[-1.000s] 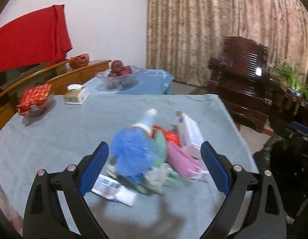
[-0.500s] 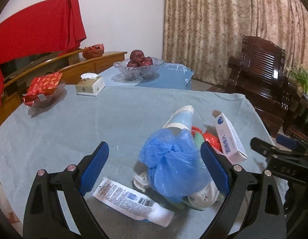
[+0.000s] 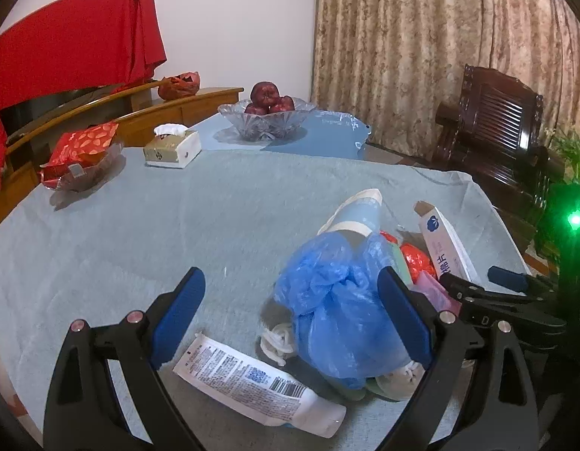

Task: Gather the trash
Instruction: 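Grasp the white printed box with the right gripper while the left gripper grasps the blue bag, then carry the box and blue bag over the bin and release both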

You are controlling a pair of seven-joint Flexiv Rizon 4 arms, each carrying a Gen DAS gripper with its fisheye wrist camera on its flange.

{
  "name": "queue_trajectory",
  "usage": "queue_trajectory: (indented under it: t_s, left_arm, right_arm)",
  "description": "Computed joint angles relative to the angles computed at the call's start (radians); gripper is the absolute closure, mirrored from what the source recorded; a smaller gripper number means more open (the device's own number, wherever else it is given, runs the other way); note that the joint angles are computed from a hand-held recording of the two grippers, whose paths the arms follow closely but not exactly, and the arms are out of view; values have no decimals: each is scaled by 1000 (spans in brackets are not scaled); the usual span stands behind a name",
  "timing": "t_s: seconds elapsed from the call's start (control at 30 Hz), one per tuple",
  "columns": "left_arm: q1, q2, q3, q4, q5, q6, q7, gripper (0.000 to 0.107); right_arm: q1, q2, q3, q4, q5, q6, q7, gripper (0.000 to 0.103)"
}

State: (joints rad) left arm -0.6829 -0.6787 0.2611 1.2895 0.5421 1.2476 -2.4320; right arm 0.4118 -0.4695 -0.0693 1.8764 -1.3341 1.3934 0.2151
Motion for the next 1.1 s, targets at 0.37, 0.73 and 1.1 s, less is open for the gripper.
queue_trajectory:
  t_s: [0.37, 0.73, 1.1]
  left_arm:
    - [19, -19, -28, -3, -48, 26, 42, 16]
    - [70, -62, -112, -13, -202, 45, 202, 76]
    - [-15, -17, -4, 45, -213, 135, 183, 103]
  right_arm:
    - [50, 25, -82, 43, 28, 83, 0, 47]
    - [-52, 134, 22, 121, -143, -13, 74, 47]
    - [-159, 222, 135, 166, -294, -25, 165, 47]
